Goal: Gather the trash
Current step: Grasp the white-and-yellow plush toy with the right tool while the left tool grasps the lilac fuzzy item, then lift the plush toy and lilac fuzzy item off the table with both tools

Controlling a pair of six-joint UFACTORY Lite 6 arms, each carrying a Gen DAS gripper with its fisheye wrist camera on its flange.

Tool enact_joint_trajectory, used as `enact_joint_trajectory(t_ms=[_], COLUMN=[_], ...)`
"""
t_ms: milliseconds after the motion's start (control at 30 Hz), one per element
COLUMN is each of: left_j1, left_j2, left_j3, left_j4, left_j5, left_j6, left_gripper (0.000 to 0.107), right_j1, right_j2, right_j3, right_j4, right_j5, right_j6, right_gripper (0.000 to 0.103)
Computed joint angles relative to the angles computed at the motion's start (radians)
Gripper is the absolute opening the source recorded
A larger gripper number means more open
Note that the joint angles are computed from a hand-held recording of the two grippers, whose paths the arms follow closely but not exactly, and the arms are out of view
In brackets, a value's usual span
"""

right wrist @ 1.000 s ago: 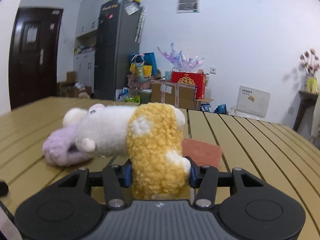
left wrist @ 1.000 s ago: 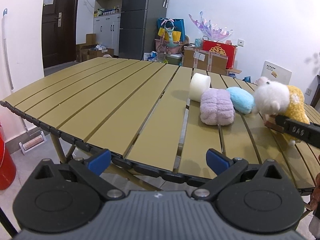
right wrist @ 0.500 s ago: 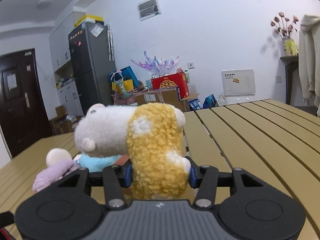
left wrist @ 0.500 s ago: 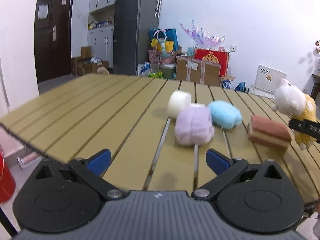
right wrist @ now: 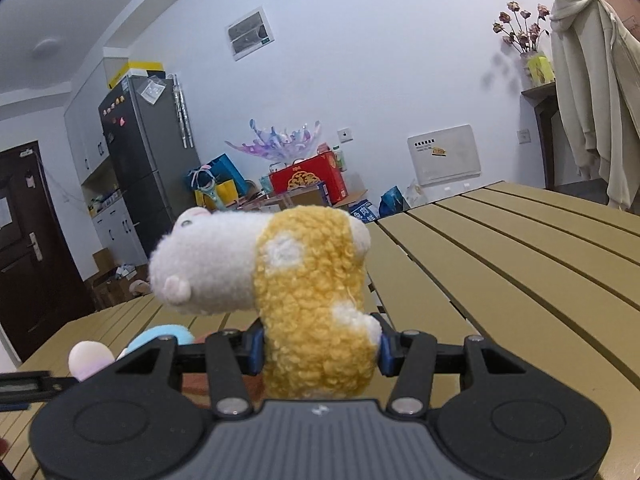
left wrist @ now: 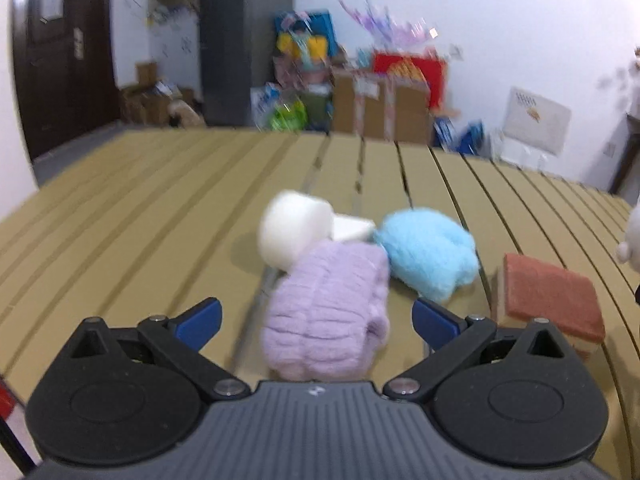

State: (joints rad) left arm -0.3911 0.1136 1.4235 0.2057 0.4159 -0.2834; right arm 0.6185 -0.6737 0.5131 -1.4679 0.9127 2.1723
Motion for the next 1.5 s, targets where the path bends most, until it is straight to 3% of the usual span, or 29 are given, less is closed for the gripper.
enact_joint_trajectory(t_ms=[67, 100, 233, 333, 633, 900, 1067, 1233, 1500], left_j1=[-0.008, -0.010, -0.008, -0.032, -0.018, 0.009, 0.048, 0.085, 0.261], left_j2=[0.048, 0.060, 0.084, 0.046, -0.041, -0.212, -0.332, -0.466, -0.668], left_j3=[0.041, 0.050, 0.059, 0.004, -0.058, -0.145, -0.224, -0.308, -0.384], left_j4=[0.029, 0.036, -0.028, 0.083, 0.072, -0.027, -0.135, -0.237, -0.563], left_j5=[0.019, 0.022, 0.026, -0.019, -0.040, -0.023, -0.010, 0.013, 0.158], left_j6=[-0.036, -0.056, 0.010, -0.055, -0.077, 0.037, 0.153, 0.284, 0.623], left_gripper=[0.101, 0.096, 0.051, 0.042, 0.040, 0.040, 0.040, 0.040, 0.040], right_j1=[-0.014, 0.001, -0.005, -0.020, -0.056, 0.051, 0.222, 0.445, 0.812], right_j2=[0.001, 0.012, 0.035, 0.038, 0.024, 0.021, 0.026, 0.025, 0.096], right_j3=[-0.004, -0.001, 0.005, 0.011, 0.008, 0.037, 0.087, 0.137, 0.230], right_j4=[-0.008, -0.008, -0.018, -0.025, -0.035, 0.018, 0.081, 0.123, 0.217], right_j5=[-0.014, 0.000, -0.015, -0.037, -0.103, -0.038, 0.115, 0.339, 0.670], right_j6=[0.008, 0.021, 0.044, 0.041, 0.020, -0.035, -0.095, -0.122, -0.071], right_gripper=[0.050, 0.050, 0.050, 0.050, 0.050, 0.050, 0.050, 0.050, 0.050])
